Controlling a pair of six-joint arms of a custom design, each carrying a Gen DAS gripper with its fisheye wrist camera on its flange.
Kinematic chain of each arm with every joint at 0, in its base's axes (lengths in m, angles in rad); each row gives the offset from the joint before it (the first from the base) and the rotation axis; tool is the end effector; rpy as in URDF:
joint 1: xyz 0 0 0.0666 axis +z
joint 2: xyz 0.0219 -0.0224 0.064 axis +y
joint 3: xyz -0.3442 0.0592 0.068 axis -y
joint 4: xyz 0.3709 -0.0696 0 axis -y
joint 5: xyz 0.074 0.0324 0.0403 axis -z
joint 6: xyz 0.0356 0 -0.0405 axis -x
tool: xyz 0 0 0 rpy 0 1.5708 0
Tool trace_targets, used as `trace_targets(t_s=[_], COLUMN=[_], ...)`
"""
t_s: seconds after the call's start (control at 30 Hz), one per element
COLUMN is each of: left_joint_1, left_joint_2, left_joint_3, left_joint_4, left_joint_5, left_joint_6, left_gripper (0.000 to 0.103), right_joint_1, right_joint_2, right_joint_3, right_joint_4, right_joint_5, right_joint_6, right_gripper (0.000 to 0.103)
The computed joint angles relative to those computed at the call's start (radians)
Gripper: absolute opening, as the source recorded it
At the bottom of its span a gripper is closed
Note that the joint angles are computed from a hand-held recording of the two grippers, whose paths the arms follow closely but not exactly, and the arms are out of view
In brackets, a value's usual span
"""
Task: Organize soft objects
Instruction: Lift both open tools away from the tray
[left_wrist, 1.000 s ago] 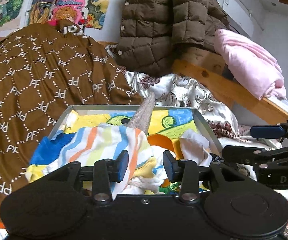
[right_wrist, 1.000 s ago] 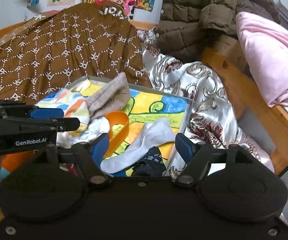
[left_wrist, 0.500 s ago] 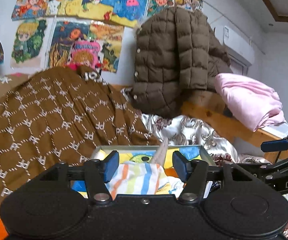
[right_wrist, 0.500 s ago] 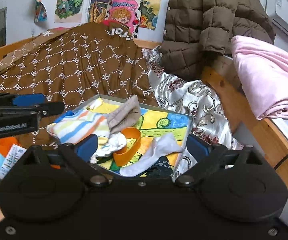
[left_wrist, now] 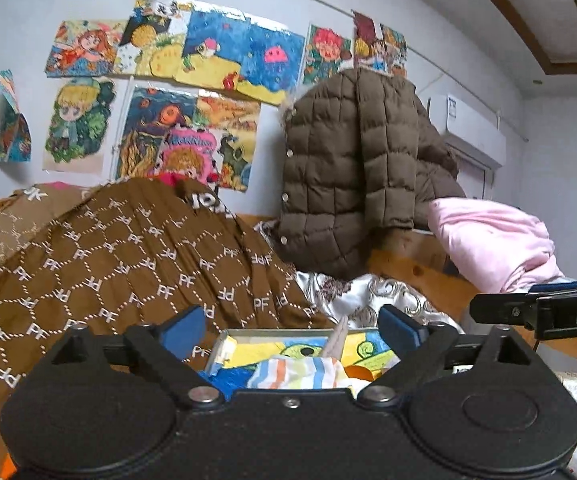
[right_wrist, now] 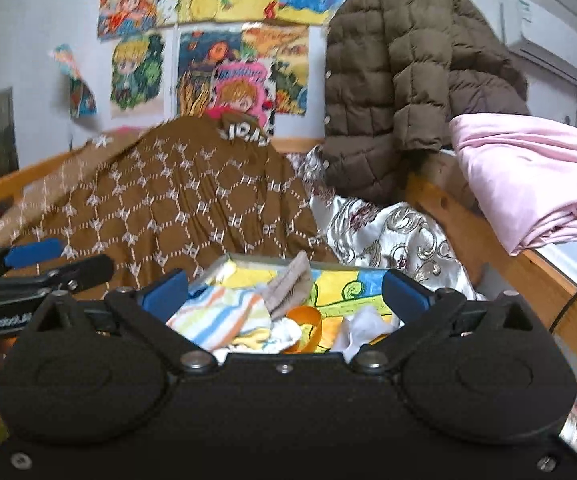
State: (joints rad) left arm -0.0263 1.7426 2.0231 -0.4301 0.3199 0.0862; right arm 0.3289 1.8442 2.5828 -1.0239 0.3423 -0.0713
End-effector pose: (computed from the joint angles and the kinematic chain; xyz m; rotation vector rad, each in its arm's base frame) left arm 0.6102 -0.0277 0.5445 0.1860 1.7158 -0.3580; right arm 0.5318 0.1684 0.6629 -0.0002 1.8393 -0.0375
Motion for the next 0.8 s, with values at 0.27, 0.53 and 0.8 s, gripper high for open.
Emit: trace_targets(t_s=[0.27,0.53,0.8], left_joint_1=[0.029,0.053,0.092], left_joint_2=[-0.130,-0.236,-0.339], left_joint_3=[-0.173,-0.319,-0.469], left_joint_4=[0.119,0.111,0.086], left_joint_5=[-0.024,-0.019,0.017], left_joint_6=[0.011,-0.034,-0.044], left_gripper=[0.102,0.102,0.102], right_joint_1=[0.071,0.117,0.166], right_joint_2=[-0.197,-0.303,-0.426], right_joint_3=[-0.329,-0.496,-0.690], right_joint_4=[0.217,0.297,0.348], right_joint_5=[0.113,0.155,0.196], right_joint_6=[0.025,0.014,0.014], right_gripper=[0.102,0.102,0.102])
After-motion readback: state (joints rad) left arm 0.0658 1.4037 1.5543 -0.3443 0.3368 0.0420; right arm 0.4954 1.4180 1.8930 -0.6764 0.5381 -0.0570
